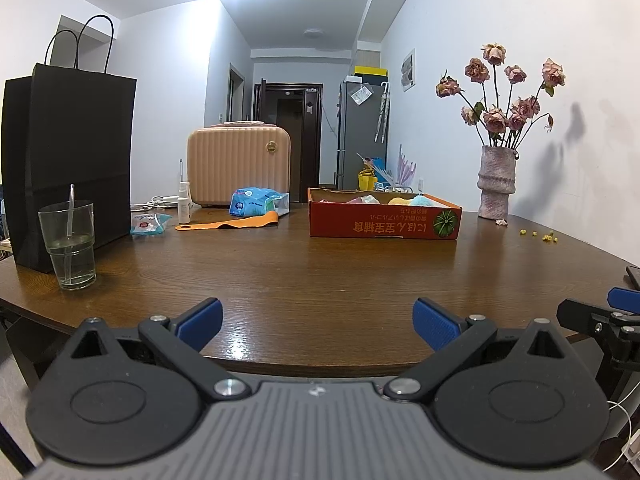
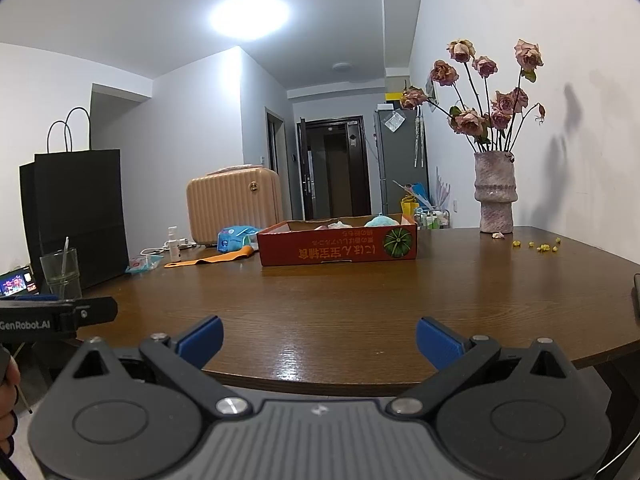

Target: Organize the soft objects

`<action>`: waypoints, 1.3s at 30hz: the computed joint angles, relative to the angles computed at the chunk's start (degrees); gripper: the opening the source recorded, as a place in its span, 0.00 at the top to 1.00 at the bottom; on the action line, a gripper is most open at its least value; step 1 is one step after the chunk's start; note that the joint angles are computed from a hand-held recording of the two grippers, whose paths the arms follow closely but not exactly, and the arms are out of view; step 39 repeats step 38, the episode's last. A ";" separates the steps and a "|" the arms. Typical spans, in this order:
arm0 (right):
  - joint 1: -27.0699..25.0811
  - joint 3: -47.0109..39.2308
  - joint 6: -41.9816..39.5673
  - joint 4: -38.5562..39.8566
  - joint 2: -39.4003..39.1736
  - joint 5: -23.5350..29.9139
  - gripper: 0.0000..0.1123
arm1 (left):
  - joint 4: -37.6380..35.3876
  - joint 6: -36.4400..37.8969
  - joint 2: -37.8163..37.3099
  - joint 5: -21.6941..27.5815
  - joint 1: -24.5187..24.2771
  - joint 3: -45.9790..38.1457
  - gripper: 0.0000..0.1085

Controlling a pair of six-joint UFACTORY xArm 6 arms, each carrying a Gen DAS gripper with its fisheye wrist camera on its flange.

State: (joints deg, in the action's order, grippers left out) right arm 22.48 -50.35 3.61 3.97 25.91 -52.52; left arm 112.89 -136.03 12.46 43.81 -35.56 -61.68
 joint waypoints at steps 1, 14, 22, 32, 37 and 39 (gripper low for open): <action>-0.02 -0.05 0.04 -0.05 0.05 0.04 0.08 | 0.03 -0.02 0.02 0.03 -0.03 -0.02 0.05; -0.11 -0.14 0.28 -0.23 0.17 0.15 0.08 | 0.14 0.02 0.02 -0.05 0.00 -0.03 0.05; -0.11 -0.20 0.29 -0.23 0.19 0.24 0.08 | 0.36 -0.04 -0.03 0.30 -0.16 0.09 0.05; -0.21 -0.25 -0.09 -0.37 0.45 -0.39 0.08 | 0.98 -0.70 -0.33 1.42 -0.38 0.65 0.05; -0.05 0.21 -0.19 0.00 0.27 -0.81 0.08 | 1.62 -1.01 -0.29 1.21 -0.35 0.56 0.05; -0.04 0.28 -0.25 0.01 0.24 -0.91 0.08 | 1.85 -1.18 -0.32 0.91 -0.24 0.60 0.05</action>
